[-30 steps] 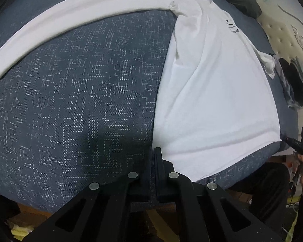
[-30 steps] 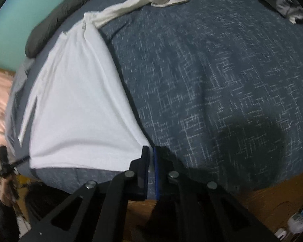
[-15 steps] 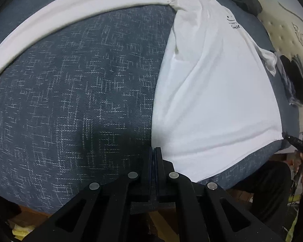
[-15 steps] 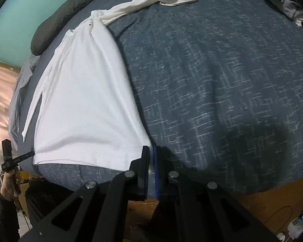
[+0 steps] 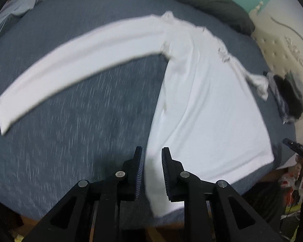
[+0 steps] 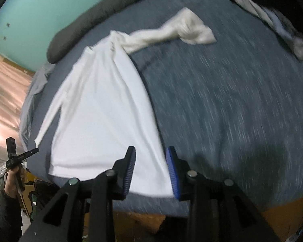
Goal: Fold clothes
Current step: 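Open both tools and release the hem onto the bed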
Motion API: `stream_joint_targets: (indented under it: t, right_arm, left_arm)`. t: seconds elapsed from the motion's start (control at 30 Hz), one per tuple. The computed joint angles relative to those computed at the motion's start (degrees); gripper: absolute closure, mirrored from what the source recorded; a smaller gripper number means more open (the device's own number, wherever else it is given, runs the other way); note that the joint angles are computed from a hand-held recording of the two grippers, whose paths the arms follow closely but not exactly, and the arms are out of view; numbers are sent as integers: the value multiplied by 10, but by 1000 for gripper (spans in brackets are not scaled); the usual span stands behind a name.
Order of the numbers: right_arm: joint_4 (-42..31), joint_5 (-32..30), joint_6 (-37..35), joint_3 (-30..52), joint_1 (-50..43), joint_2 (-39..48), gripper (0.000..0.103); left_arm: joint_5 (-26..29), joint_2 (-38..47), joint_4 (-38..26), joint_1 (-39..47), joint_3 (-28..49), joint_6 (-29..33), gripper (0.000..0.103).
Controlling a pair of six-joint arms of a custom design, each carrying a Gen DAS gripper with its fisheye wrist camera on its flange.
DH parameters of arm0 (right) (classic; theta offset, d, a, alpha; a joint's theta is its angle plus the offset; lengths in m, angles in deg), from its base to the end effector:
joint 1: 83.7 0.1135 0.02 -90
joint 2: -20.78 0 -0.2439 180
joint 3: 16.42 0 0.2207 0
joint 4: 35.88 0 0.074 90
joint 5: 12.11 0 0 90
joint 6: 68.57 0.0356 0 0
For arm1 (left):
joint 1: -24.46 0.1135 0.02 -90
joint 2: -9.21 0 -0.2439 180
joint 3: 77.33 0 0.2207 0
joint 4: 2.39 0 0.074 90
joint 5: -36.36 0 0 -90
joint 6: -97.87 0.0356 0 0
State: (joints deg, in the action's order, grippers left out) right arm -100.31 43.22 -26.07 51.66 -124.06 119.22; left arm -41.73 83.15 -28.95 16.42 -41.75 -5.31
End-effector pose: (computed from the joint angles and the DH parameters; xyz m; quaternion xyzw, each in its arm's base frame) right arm 0.1942 -0.1384 0.1403 -0.0470 0.9527 0.2421 0.1778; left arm 0.1690 -0.0313 0.1123 -0.0210 0.9709 -0.1393 0.1936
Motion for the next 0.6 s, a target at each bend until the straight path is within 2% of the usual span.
stream_joint_targets:
  t: [0.1, 0.2, 0.33, 0.47, 0.6]
  right_arm:
    - [16, -14, 65, 37, 66, 1, 71]
    - [54, -16, 101, 64, 110, 32, 71]
    - [134, -7, 214, 145, 215, 110, 70]
    - [158, 10, 276, 261, 283, 204, 70]
    - [142, 37, 309, 429, 338, 314, 69]
  left_arm:
    - [4, 17, -21, 5, 54, 10, 81]
    - [6, 56, -27, 2, 114, 13, 80]
    - [-1, 163, -21, -3, 223, 16, 76]
    - [-8, 295, -28, -7, 365, 33, 75]
    - [-7, 433, -66, -4, 540, 47, 75]
